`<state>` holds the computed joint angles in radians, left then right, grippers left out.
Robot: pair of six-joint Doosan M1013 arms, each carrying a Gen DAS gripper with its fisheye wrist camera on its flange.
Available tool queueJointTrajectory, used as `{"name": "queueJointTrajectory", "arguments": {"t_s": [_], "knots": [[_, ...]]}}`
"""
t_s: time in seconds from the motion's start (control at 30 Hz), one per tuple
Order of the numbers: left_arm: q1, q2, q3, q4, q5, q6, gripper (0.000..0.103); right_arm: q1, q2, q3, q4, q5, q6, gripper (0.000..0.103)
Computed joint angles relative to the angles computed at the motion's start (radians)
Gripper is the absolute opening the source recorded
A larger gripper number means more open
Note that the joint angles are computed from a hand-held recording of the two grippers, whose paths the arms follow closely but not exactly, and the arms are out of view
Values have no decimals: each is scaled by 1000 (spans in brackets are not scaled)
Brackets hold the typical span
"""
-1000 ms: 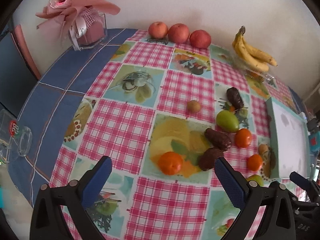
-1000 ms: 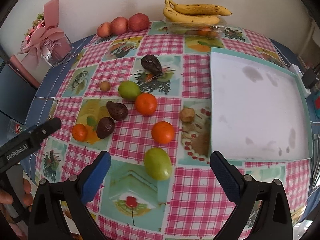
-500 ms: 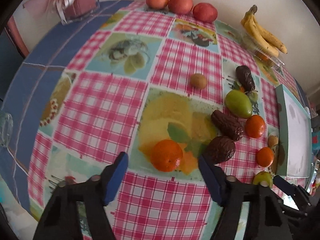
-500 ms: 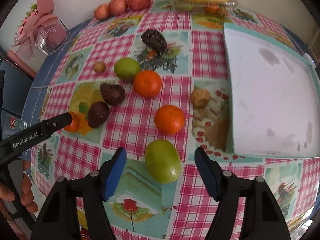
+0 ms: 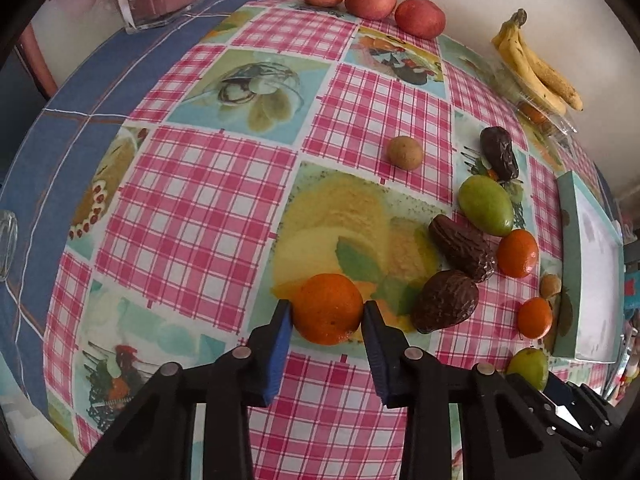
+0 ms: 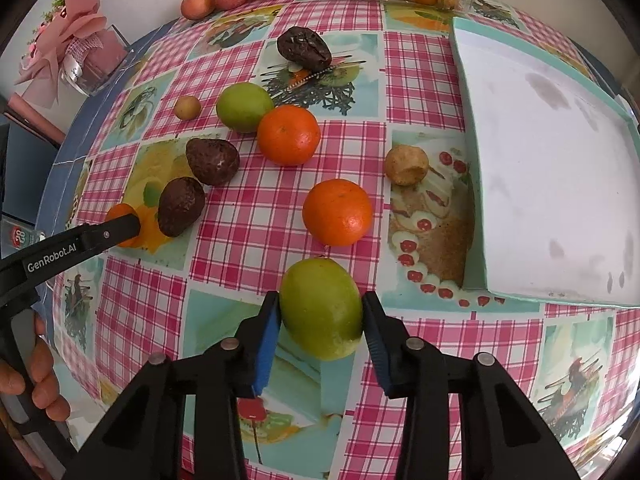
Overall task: Organize fruits
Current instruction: 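Grasp a tangerine with the left tool while the right tool grasps a green pear, then lift and carry the tangerine and green pear over the white tray with both tools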
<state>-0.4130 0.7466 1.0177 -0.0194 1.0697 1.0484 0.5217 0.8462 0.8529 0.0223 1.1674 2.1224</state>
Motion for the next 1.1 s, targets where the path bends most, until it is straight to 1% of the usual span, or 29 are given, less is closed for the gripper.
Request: {"name": "queueJointTrajectory", "arguments": {"t_s": [0.1, 0.33, 0.47, 0.53, 0.8, 1.0, 1.03, 1.1], "knots": [[-3, -11, 9, 11, -10, -13, 37, 0, -6, 8, 5, -11, 0, 42], [-17, -44, 18, 32, -65, -30, 37, -1, -58, 70, -9, -105, 26, 42], [-32, -43, -18, 41, -71, -22, 37, -4, -89, 95, -63, -150, 78, 42], [-42, -31, -53, 42, -61, -11, 37, -12, -96, 95, -88, -151, 110, 42], [-88, 67, -257, -4, 15, 77, 37, -57, -105, 93, -181, -109, 274, 42], [-123, 193, -480, -39, 142, 155, 37, -100, -115, 115, -206, -96, 348, 42], [-130, 223, -531, -48, 166, 172, 37, -108, -114, 116, -211, -90, 359, 42], [-139, 258, -593, -55, 188, 192, 37, -121, -106, 107, -215, -71, 376, 42]]}}
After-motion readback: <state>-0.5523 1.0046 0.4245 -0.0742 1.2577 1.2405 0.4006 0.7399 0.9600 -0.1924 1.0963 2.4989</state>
